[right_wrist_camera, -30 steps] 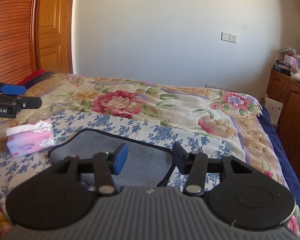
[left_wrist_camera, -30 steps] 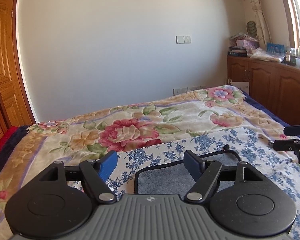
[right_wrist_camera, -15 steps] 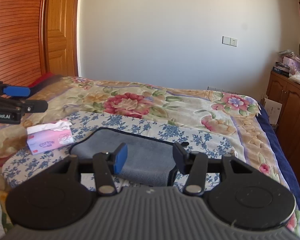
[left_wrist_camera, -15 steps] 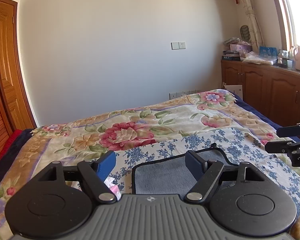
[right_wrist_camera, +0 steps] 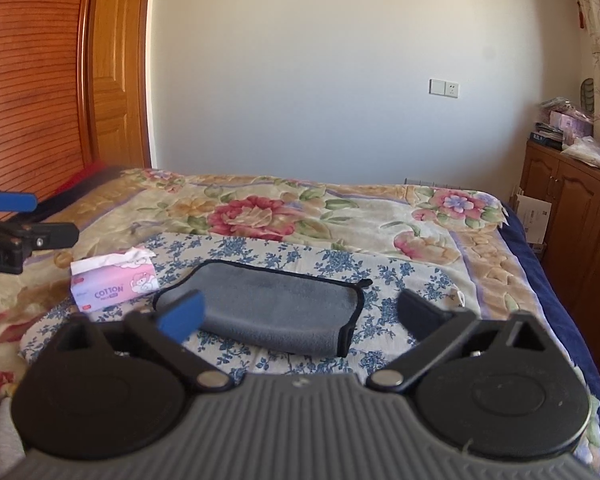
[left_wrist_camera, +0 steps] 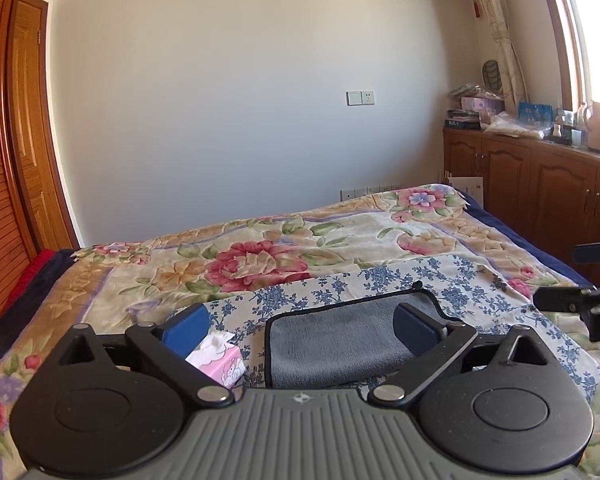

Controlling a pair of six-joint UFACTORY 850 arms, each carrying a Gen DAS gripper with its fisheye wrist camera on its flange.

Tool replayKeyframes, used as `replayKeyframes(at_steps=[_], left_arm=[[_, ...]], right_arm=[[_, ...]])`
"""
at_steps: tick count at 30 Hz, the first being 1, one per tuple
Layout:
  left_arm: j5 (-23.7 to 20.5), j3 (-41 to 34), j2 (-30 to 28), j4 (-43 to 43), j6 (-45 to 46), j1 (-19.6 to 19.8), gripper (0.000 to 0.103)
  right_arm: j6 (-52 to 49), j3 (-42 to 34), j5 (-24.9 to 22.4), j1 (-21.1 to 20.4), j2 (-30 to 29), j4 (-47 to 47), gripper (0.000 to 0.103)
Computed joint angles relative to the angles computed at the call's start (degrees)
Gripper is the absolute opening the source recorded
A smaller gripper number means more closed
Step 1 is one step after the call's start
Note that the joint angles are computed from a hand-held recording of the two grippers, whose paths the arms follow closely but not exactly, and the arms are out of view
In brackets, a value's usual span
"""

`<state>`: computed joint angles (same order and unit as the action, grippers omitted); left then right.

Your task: Fold towel

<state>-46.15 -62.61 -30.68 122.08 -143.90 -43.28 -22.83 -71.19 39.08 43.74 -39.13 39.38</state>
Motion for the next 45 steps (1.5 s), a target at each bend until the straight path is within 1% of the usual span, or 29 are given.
replayKeyframes(at_steps=[5,9,14,16,21,28,38,45], left_arm=[[-2.25,1.68,0.84,-0.9,-0.47,-1.27,0.103],[-2.55,2.85,1.64,-1.06,-1.11,-1.7,0.103],[-3.21,4.58,2.71,-0.5,-2.9,-2.14,0.103],[-3.97,4.93,2.73,-1.23,-2.57,-2.47,0.103],[-5.81,6.61,3.01,-3.11,-2.91,-3.6,0.103],[-6.79,8.85,3.65,-4.7,-3.91,-4.56,0.103],[-7.3,11.55,4.18,-5.9,-7.09,-6.36,0.103],[-8.23,12.54,3.13,-7.24,-6.84,-8.23,0.103]], right_arm=[[0.72,1.23,-0.24,0.41,0.6,1.21,0.103],[-0.65,2.25,0.4,1.05,1.15,3.01,0.103],[-1.33,3.84,2.15,1.96,2.06,4.1,0.103],[-0.8,4.67,3.37,2.31,2.43,4.38,0.103],[-0.18,6.41,4.3,2.82,3.45,4.19,0.103],[1.1,8.36,5.31,3.73,4.58,3.68,0.103],[4.06,9.88,5.96,5.06,4.47,3.5,0.103],[4.81,11.18,7.01,5.92,4.35,5.24,0.103]])
